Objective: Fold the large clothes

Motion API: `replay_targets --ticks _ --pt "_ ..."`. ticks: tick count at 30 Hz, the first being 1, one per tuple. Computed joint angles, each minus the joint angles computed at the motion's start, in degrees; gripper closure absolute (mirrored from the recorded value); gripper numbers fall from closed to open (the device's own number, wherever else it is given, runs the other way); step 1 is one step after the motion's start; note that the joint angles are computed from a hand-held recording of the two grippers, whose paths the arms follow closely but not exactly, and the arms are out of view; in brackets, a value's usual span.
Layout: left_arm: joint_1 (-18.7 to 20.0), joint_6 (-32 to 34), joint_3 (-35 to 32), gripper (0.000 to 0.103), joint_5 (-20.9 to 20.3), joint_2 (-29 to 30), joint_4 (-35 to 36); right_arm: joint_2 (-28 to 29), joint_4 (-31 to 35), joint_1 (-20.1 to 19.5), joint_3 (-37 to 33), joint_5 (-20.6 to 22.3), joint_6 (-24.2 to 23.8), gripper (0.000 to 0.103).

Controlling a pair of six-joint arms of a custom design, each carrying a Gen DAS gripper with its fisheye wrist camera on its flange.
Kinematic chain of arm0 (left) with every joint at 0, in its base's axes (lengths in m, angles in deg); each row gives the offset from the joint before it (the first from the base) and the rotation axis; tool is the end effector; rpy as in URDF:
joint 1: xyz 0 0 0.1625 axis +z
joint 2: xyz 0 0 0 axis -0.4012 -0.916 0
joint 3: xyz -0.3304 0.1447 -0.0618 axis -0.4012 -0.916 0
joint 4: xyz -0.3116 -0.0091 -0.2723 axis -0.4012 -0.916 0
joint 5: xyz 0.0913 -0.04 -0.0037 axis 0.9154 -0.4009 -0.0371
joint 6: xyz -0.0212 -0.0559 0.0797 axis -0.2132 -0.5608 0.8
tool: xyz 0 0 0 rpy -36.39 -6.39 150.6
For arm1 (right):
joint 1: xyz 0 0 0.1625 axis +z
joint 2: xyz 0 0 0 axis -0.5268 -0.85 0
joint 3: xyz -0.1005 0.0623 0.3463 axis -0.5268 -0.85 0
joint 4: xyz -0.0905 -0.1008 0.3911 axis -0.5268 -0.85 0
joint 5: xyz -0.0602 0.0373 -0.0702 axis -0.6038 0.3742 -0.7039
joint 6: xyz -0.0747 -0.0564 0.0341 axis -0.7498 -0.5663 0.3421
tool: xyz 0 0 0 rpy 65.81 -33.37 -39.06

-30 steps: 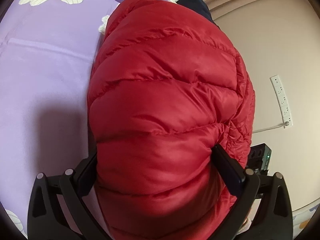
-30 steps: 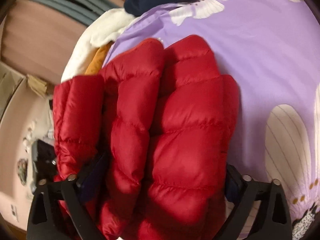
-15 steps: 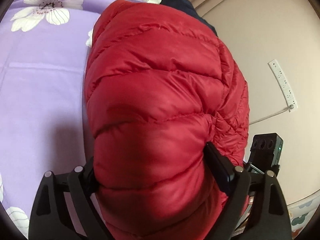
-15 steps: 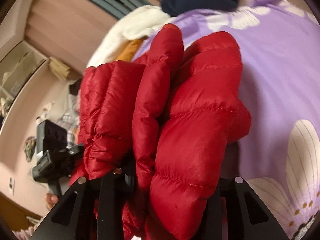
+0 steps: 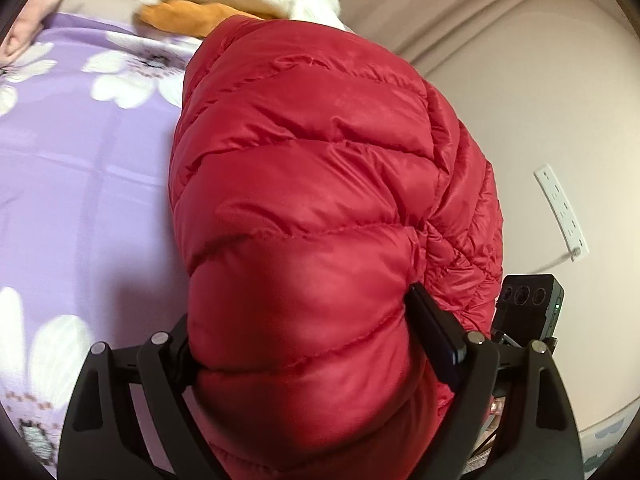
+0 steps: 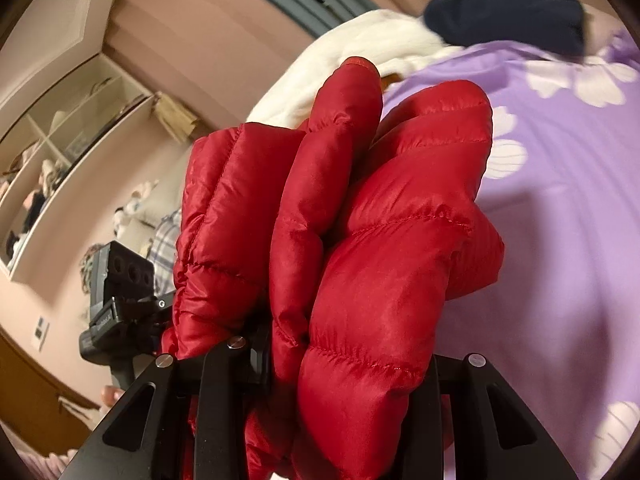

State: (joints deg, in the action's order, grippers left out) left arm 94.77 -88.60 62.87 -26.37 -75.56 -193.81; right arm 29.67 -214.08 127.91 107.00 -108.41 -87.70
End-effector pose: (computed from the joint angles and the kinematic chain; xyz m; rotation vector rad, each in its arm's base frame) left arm -0.0571 -0.6347 0.2544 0.2708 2.9565 -0.7976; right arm 0.2211 -0.6421 0.0754 -0.4866 2.8242 -0.8486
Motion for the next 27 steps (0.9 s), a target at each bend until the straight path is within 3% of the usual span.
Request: replay_targets --ticks 9,12,14,17,21,24,27 --pt "3.02 -0.91 -0.75 0.015 4.37 -1.09 0.07 8.85 8.52 1.77 -11.75 0.31 2.12 0.065" --pt "3.84 -3.09 -3.2 0.015 7.09 0.79 2.22 12.26 11.35 1.62 -16.01 -3.16 5.08 0.054" --pt "4.18 -3.79 -3.37 0.013 8.33 1.87 2.13 13.5 12.94 0.79 -17.57 -5.46 10.13 0.036" --pt "3.67 -2.98 -3.54 0.009 9.43 2.7 1.91 11.7 12.06 -1.39 -14.98 -1.75 14.29 0.034" --pt "4.2 -1.51 -8.21 0.005 10.93 4.78 6.0 7.08 7.77 -2.41 -9.58 -2.09 16.24 0.03" --pt "4.25 -2.29 -10.57 0.004 11.24 5.97 8.01 2.86 1.05 -1.75 -4.08 -2.54 14.2 0.03" --pt "4.23 -2.99 -10.53 0.004 11.27 5.51 8.63 1.02 -0.35 -1.02 -2.51 2.42 9.81 0.025"
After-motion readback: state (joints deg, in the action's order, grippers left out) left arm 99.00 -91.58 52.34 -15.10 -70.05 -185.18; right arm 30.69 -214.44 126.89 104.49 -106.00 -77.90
